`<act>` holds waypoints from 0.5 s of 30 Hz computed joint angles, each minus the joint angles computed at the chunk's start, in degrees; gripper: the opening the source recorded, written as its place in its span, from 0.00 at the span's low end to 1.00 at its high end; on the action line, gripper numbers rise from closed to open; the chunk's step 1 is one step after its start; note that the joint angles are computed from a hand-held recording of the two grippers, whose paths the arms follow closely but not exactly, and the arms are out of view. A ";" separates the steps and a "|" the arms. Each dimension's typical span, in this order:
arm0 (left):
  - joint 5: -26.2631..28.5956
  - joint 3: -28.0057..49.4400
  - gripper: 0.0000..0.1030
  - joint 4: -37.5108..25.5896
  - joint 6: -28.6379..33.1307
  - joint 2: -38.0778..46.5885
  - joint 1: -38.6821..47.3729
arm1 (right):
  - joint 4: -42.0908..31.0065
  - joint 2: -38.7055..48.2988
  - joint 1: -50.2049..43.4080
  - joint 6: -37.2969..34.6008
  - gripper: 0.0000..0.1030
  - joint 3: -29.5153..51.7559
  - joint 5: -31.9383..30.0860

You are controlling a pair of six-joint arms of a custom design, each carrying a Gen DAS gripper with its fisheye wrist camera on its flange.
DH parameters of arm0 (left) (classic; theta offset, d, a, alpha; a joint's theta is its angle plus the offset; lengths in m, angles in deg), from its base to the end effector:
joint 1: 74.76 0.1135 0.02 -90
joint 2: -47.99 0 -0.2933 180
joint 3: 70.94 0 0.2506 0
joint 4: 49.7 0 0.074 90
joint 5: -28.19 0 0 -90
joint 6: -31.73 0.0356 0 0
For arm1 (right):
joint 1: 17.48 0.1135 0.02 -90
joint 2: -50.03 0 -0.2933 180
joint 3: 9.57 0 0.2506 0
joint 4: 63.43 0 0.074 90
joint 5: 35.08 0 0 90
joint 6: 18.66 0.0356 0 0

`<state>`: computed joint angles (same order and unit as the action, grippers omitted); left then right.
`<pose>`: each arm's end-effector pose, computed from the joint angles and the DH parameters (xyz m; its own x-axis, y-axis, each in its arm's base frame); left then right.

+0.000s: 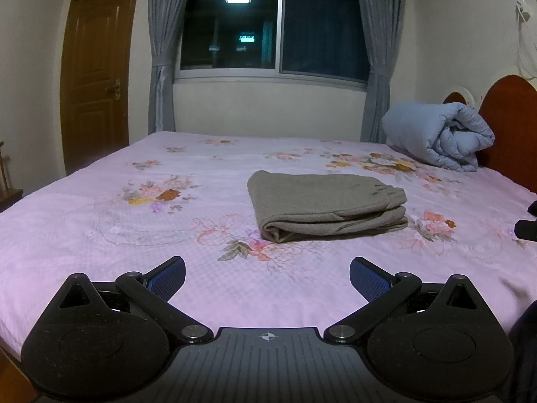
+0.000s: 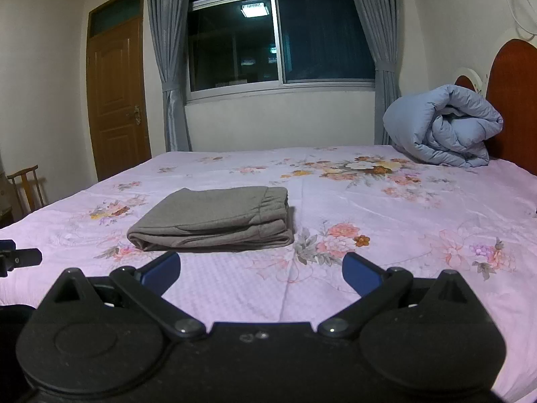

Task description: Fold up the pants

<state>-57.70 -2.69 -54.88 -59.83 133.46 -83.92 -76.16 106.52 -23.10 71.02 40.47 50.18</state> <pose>0.3327 -0.0562 0.2900 -0.3822 0.0341 -0.9235 0.2139 0.9755 -0.0525 0.2098 -0.0177 0.2939 -0.3271 0.0266 -0.9446 0.0181 0.9996 0.0219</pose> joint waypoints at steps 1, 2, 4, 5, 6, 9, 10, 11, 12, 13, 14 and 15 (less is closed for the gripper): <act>-0.16 0.07 1.00 -0.01 -0.02 0.04 -0.06 | 0.01 -0.02 0.07 0.07 0.94 -0.02 0.10; 0.00 0.02 1.00 0.01 -0.04 0.00 -0.04 | 0.06 -0.01 0.10 0.10 0.94 -0.07 0.12; -0.03 0.04 1.00 -0.01 0.03 0.01 -0.05 | 0.05 0.06 0.08 0.08 0.94 -0.07 0.11; 0.05 0.07 1.00 -0.03 0.01 0.02 -0.03 | -0.03 0.07 0.09 0.09 0.94 -0.03 0.15; -0.03 0.06 1.00 -0.02 0.00 0.01 -0.07 | -0.08 0.13 0.03 0.09 0.94 0.00 0.08; -0.08 -0.02 1.00 0.02 -0.12 -0.04 -0.09 | -0.12 0.21 -0.04 0.08 0.94 0.04 0.00; 0.01 0.05 1.00 0.00 -0.09 0.01 -0.04 | -0.10 0.24 -0.03 0.10 0.94 0.03 0.00; 0.11 0.11 1.00 -0.08 -0.04 0.05 0.02 | -0.13 0.27 -0.02 0.12 0.94 0.04 0.01; 0.00 0.07 1.00 -0.02 -0.04 0.02 -0.01 | -0.17 0.20 0.03 0.14 0.94 0.01 0.07; 0.07 0.04 1.00 0.06 -0.04 0.02 0.02 | -0.13 0.19 -0.03 0.11 0.94 0.01 0.01; 0.12 0.03 1.00 0.06 -0.02 0.04 0.02 | -0.09 0.20 -0.09 0.08 0.94 -0.03 -0.08; 0.04 0.08 1.00 0.01 0.01 0.07 -0.05 | -0.15 0.27 -0.15 0.06 0.94 0.06 -0.14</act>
